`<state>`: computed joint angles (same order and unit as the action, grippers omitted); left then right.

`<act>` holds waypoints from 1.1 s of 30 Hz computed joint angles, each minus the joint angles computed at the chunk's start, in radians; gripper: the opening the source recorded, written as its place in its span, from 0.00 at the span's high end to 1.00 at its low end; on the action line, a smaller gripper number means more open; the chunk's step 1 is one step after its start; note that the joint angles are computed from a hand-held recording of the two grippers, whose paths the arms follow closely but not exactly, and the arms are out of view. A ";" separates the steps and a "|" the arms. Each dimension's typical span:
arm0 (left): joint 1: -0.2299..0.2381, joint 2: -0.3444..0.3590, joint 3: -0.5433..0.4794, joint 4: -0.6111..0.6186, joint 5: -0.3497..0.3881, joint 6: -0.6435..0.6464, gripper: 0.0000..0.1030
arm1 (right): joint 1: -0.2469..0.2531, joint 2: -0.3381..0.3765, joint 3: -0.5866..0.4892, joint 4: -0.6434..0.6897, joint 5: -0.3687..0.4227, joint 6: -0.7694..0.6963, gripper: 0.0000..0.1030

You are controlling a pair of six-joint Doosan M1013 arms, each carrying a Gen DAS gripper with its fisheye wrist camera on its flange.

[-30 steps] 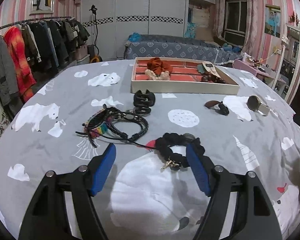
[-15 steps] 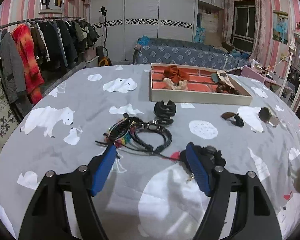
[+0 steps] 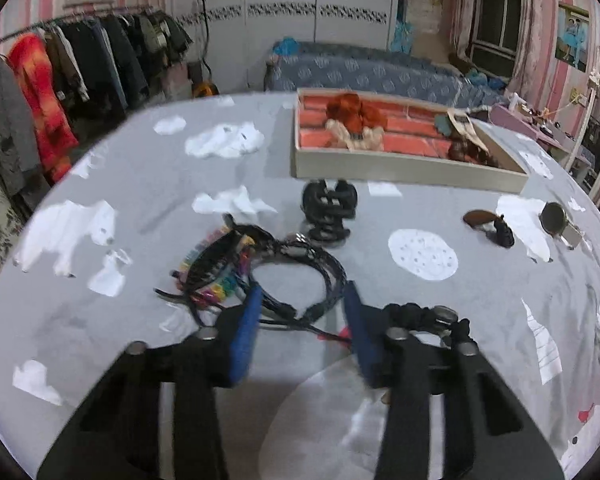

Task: Organize jewelry
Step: 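Grasp the black cord bracelet with the left tool while the right tool grasps the white-strap watch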

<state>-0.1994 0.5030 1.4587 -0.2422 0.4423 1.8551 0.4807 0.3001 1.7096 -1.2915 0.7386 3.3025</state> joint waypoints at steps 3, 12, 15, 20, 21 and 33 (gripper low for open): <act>0.000 0.015 -0.017 -0.014 0.021 0.012 0.62 | -0.008 0.010 -0.016 0.032 -0.012 -0.037 0.11; 0.004 0.068 -0.088 -0.129 0.102 0.097 0.90 | -0.028 0.052 -0.082 0.123 -0.035 -0.142 0.11; 0.000 0.082 -0.110 -0.166 0.111 0.141 0.94 | -0.034 0.070 -0.108 0.156 -0.047 -0.196 0.11; -0.003 0.099 -0.137 -0.219 0.114 0.193 0.94 | -0.053 0.113 -0.166 0.262 -0.058 -0.314 0.13; -0.003 0.102 -0.142 -0.233 0.116 0.206 0.94 | -0.057 0.120 -0.175 0.284 -0.064 -0.334 0.13; 0.008 0.112 -0.152 -0.300 0.140 0.254 0.94 | -0.088 0.179 -0.264 0.507 -0.051 -0.570 0.26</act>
<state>-0.1909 0.6149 1.3066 -0.5425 0.5820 2.1095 0.3927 0.4791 1.4457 -0.7844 0.6877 2.7327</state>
